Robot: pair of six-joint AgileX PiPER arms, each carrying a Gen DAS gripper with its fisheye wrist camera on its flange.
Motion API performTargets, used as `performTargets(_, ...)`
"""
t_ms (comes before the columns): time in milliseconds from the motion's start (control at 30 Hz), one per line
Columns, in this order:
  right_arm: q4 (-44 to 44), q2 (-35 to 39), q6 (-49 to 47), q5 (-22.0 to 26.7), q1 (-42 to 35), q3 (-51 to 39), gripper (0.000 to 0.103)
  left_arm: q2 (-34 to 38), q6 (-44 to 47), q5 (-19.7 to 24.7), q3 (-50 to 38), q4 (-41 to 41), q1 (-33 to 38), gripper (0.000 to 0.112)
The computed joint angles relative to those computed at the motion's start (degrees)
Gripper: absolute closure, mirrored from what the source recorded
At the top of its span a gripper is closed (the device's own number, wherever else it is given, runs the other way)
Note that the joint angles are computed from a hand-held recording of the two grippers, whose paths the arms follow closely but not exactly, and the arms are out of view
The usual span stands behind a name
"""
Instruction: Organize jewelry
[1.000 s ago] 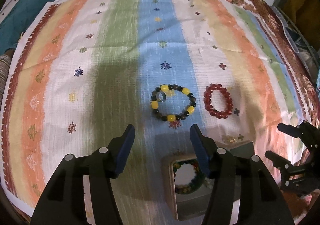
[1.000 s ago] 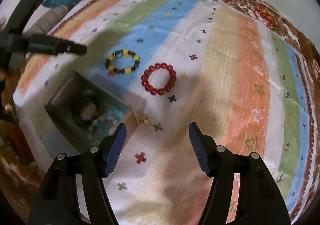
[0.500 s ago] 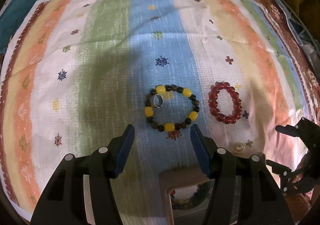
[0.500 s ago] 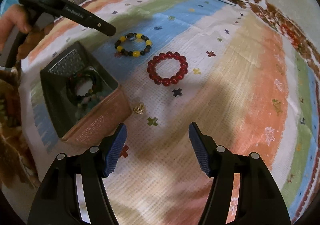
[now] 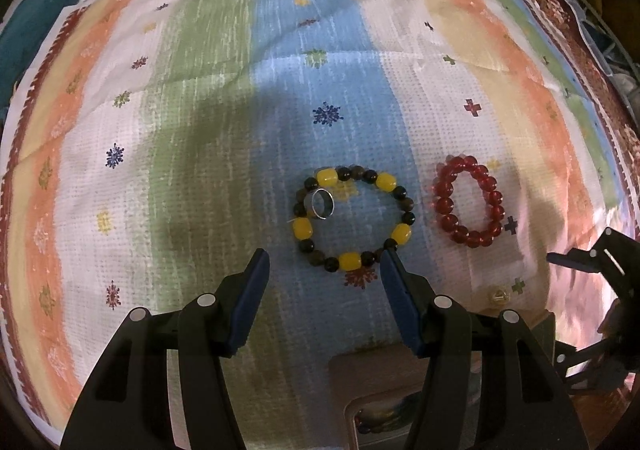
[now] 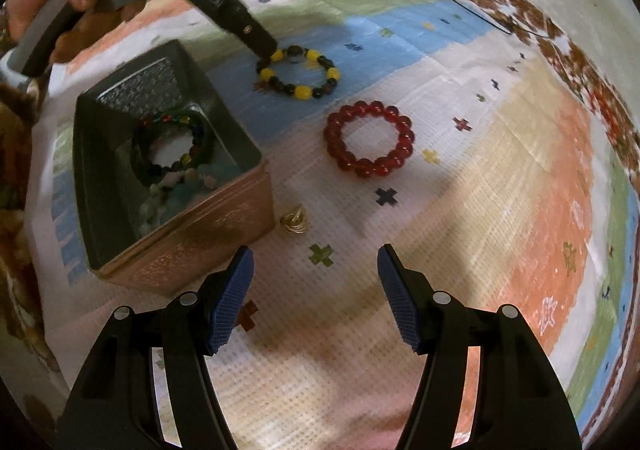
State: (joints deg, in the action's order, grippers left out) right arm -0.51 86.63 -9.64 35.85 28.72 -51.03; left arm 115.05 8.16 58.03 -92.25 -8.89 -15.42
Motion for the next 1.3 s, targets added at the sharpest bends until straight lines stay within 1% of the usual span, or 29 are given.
performTargets(300, 3.69, 1.3, -7.84, -1.98, -1.02, 0.82, 0.039, 0.45, 0.98, -0.34, 0.75, 0.4, -0.88, 0.055)
performTargets(433, 3.24, 2.11, -8.69, -2.21, -0.29, 0.28, 0.039, 1.65, 1.04, -0.21, 0.15, 0.76, -1.2, 0.058)
performTargets(533, 5.51, 2.05, -12.03, -2.66, -1.29, 0.61, 0.039, 2.86, 0.52, 0.2, -0.98, 1.2, -1.51, 0.059)
performTargets(600, 5.3, 2.12, -12.35, -3.58, -1.41, 0.91, 0.049, 3.27, 0.37, 0.23, -1.04, 1.85, -1.75, 0.059)
performTargets(633, 6.12, 2.35, -13.57, -3.68, -1.57, 0.78, 0.05, 3.41, 0.49, 0.26, -0.91, 2.0, -1.77, 0.059)
performTargets(833, 7.65, 4.03, -19.78, -2.29, -2.26, -1.29, 0.051, 3.47, 0.44, -0.21, -0.4, 1.96, -1.9, 0.059)
performTargets(967, 10.72, 4.88, -26.41, -0.78, -3.13, -2.55, 0.055, 3.07, 0.88, -0.49, 0.4, 1.8, -1.77, 0.059)
performTargets(1100, 14.53, 5.83, -33.49, 0.95, -4.52, -3.67, 0.059, 3.71, 0.37, 0.05, -0.71, 2.18, -2.3, 0.059)
performTargets(1167, 16.28, 6.17, -36.37, 1.62, -5.16, -3.95, 0.06, 3.82, 0.68, 0.09, -0.75, 1.7, -2.14, 0.062)
performTargets(1233, 18.16, 6.36, -39.29, 2.29, -5.91, -4.06, 0.062, 4.0, 1.22, 0.32, -0.85, 0.95, -1.92, 0.068)
performTargets(1300, 20.17, 6.71, -41.94, 3.15, -6.74, -4.28, 0.066, 4.13, 1.95, 0.47, -0.79, 0.12, -1.65, 0.072)
